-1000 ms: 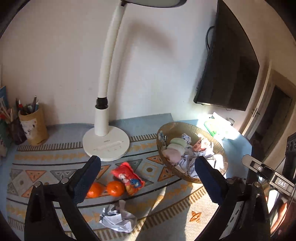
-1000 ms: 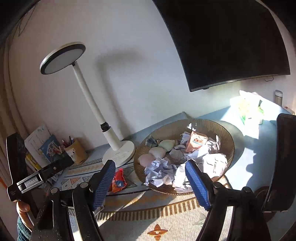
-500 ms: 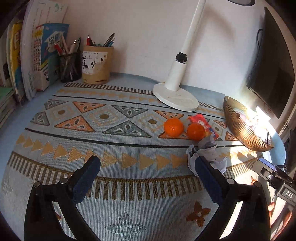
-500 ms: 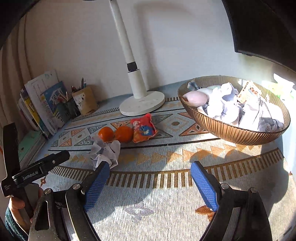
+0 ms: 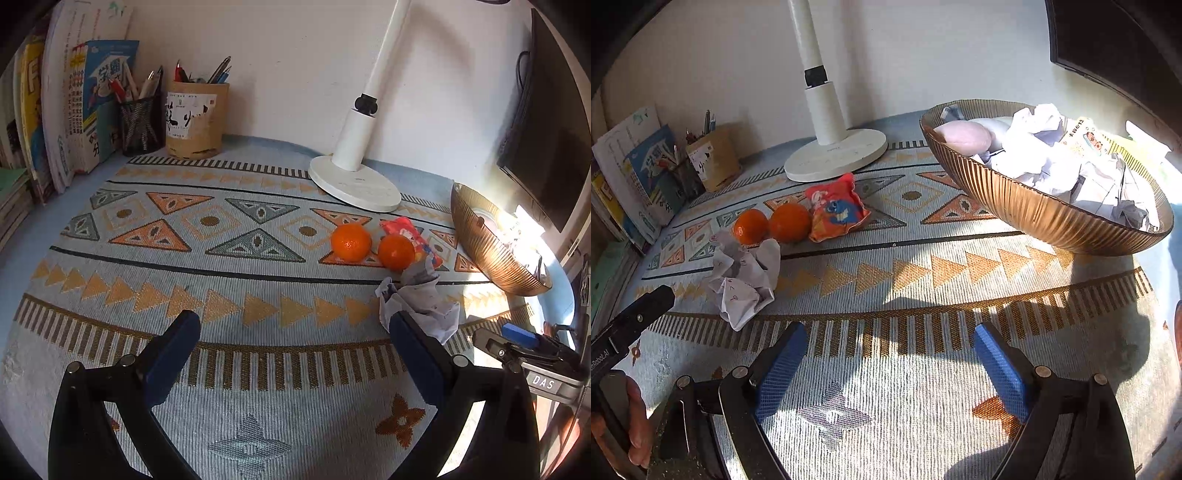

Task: Organize objects
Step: 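Move the right tool to the red snack bag while the left tool approaches crumpled paper, then grasp the red snack bag with the right tool while the left tool grasps crumpled paper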

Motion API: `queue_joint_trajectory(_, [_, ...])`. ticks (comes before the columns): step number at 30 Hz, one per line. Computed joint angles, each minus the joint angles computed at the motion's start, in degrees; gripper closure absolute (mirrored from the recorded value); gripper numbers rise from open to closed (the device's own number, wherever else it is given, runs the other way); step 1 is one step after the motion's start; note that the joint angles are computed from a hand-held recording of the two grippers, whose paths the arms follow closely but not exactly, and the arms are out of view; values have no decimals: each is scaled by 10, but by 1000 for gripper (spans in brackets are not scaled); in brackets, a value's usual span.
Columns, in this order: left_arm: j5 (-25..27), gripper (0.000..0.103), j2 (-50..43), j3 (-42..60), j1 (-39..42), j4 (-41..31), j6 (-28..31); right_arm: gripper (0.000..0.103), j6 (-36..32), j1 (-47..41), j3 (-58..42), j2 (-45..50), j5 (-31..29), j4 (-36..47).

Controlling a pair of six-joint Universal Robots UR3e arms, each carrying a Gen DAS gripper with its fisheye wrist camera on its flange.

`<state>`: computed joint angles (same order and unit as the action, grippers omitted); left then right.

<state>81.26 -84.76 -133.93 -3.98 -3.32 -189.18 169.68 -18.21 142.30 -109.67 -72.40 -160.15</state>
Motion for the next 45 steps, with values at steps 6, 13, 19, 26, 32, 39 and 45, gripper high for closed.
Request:
queue_joint_trajectory(6, [-12, 1, 4, -3, 0, 3, 12, 12, -5, -5, 0, -7, 8, 11])
queue_joint_trajectory(13, [-61, 1, 2, 26, -19, -49, 84, 27, 8, -42, -115, 51, 123, 153])
queue_joint_trajectory(19, [-12, 1, -81, 149, -104, -121, 110, 37, 43, 86, -280, 218, 16, 109])
queue_joint_trajectory(26, [-57, 4, -155, 211, -97, -118, 87, 44, 5, 123, -330, 315, -43, 41])
queue_joint_trajectory(32, [-63, 35, -163, 220, -92, -143, 79, 58, -7, 131, -316, 326, -42, -1])
queue_joint_trajectory(39, [-57, 46, -135, 161, -86, -54, 68, 61, 4, 92, -241, 258, 1, -19])
queue_joint_trajectory(45, [-63, 46, -119, 139, -74, -34, 64, 61, -18, -4, -76, 43, 41, 78])
